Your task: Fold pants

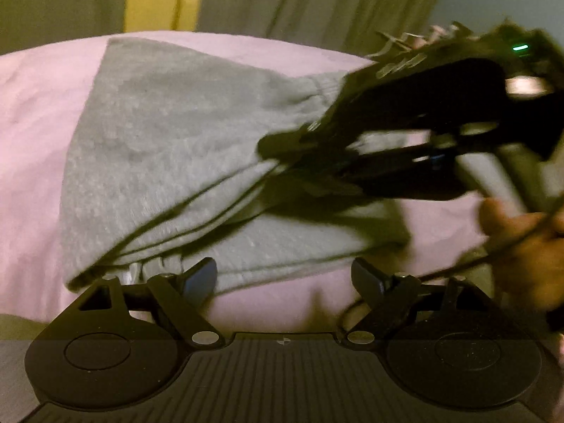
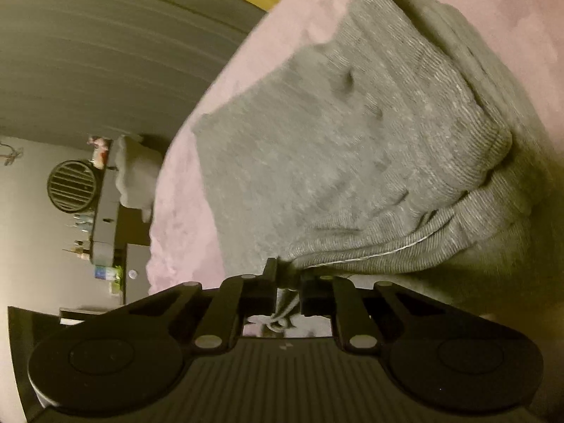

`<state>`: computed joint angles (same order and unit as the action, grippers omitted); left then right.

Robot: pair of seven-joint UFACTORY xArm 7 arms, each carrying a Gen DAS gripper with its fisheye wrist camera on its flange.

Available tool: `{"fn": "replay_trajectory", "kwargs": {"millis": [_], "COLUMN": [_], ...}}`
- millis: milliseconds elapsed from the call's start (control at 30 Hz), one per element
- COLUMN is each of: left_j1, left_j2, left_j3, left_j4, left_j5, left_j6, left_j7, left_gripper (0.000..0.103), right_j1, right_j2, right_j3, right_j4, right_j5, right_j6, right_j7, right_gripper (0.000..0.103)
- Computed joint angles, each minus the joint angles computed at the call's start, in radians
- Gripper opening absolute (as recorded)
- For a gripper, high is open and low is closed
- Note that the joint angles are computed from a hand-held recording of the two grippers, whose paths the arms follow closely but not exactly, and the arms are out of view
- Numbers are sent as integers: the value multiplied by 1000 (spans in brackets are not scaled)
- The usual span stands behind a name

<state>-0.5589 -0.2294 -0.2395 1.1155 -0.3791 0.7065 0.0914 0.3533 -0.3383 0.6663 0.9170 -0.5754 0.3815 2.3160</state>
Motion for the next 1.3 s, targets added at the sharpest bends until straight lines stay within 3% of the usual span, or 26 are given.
{"fn": "replay_trajectory", "kwargs": {"millis": [100,200,233,267,300,367,433,467,500,567,633,700,733,767,800,900,933,1067,1167,1267,1300], "left_j1": [32,64,74,116,117,90,88,103,77,46,30,31,60,101,101,102,73,66,68,132,149], "left_j2": [39,66,50,33,35,51,42,16,-21,-73,-91,-53,-18,9,12,-86,-115,-209,-211,-154,-106], "left_j3": [-72,-105,-104,-132,-124,-92,-111,-137,-123,-118,-116,-118,-138,-160,-140,-86,-49,-24,-15,-52,-63], "left_j4": [20,28,9,-8,-3,20,28,4,-44,-111,-140,-102,-59,-32,-23,-109,-129,-147,-135,-69,-29], "left_j5": [223,422,468,533,556,537,618,659,691,682,658,683,678,658,617,566,530,428,388,444,466], "left_j6": [4,9,-21,-43,-24,42,71,43,-27,-130,-184,-128,-42,27,54,-53,-68,-29,-85,-97,-93], "left_j7": [-145,-381,-462,-553,-603,-617,-676,-713,-708,-636,-575,-619,-657,-700,-727,-815,-785,-657,-572,-573,-575], "left_gripper": [86,75,75,69,60,57,52,55,76,91,92,92,92,82,77,77,77,79,92,93,93], "right_j1": [-49,-94,-102,-108,-113,-125,-138,-147,-159,-160,-160,-153,-149,-147,-148,-125,-112,-71,-13,46,83], "right_j2": [-37,-67,-71,-78,-84,-96,-108,-109,-107,-116,-134,-145,-147,-147,-146,-126,-120,-91,-24,-14,-17], "right_j3": [32,54,60,62,64,72,85,91,101,99,99,98,100,103,109,101,95,81,60,27,1], "right_j4": [-6,-12,-11,-15,-23,-33,-36,-35,-29,-35,-56,-65,-64,-62,-57,-56,-58,-70,-65,-62,-38], "right_j5": [-50,-69,-63,-55,-45,-26,-5,5,12,34,64,96,111,123,133,168,181,208,235,242,260], "right_j6": [-25,-54,-50,-57,-67,-79,-84,-90,-92,-99,-114,-111,-102,-91,-81,-71,-64,-53,-31,10,80], "right_j7": [50,63,57,52,48,38,26,19,12,-15,-26,-51,-65,-79,-86,-119,-127,-140,-158,-148,-183], "right_gripper": [10,10,10,10,10,10,10,10,10,10,10,10,10,10,10,10,10,10,11,21,32]}}
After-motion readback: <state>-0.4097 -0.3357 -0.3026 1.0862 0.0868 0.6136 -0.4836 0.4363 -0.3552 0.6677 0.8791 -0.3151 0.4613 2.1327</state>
